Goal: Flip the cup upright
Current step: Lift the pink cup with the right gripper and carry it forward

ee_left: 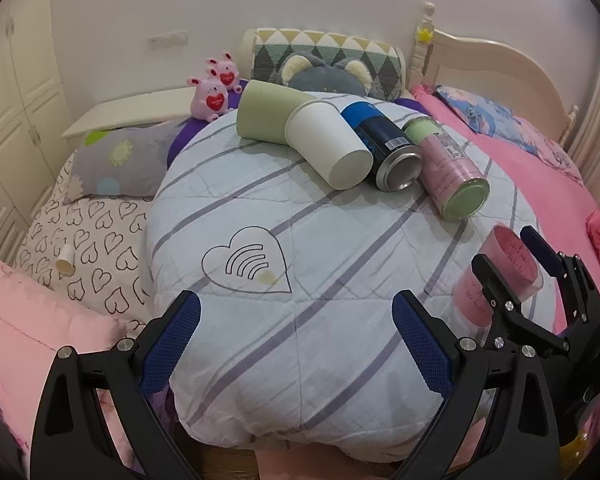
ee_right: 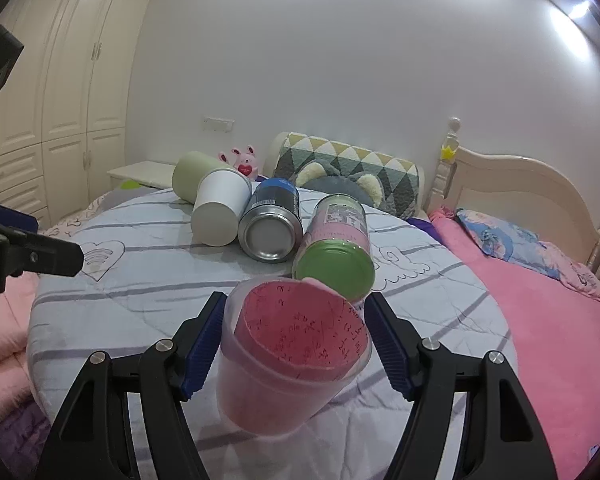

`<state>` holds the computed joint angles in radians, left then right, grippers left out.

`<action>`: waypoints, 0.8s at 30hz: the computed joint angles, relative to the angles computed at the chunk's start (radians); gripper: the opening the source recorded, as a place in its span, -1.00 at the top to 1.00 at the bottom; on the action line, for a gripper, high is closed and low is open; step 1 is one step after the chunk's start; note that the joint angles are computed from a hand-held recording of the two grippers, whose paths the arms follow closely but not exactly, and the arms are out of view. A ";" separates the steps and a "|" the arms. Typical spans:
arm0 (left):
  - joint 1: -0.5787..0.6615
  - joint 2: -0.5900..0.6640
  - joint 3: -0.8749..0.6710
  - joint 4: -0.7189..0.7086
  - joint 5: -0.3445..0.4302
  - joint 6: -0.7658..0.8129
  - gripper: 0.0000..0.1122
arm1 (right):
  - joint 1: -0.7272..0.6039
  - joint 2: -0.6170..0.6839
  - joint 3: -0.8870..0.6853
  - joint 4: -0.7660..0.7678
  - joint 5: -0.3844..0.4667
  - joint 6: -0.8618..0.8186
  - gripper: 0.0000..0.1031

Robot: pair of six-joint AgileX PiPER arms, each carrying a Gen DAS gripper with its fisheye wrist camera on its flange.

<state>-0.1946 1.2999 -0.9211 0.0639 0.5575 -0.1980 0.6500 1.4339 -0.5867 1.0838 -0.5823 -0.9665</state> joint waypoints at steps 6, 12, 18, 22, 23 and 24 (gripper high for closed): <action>-0.030 -0.054 0.036 0.058 0.003 -0.067 -0.75 | 0.048 -0.031 0.050 0.009 -0.060 0.021 -0.39; -0.051 -0.095 0.063 0.088 0.006 -0.105 -0.75 | 0.031 -0.036 0.044 -0.005 -0.006 0.039 -0.55; -0.071 -0.109 0.064 0.135 0.018 -0.161 -0.75 | 0.042 -0.010 0.042 -0.015 -0.002 0.066 -0.55; -0.087 -0.110 0.059 0.168 0.026 -0.195 -0.76 | 0.036 -0.009 0.041 -0.015 0.005 0.073 -0.55; -0.089 -0.110 0.059 0.171 0.025 -0.199 -0.76 | 0.032 -0.012 0.044 -0.023 0.009 0.082 -0.55; -0.091 -0.110 0.059 0.171 0.025 -0.200 -0.76 | 0.029 -0.014 0.046 -0.025 0.012 0.085 -0.55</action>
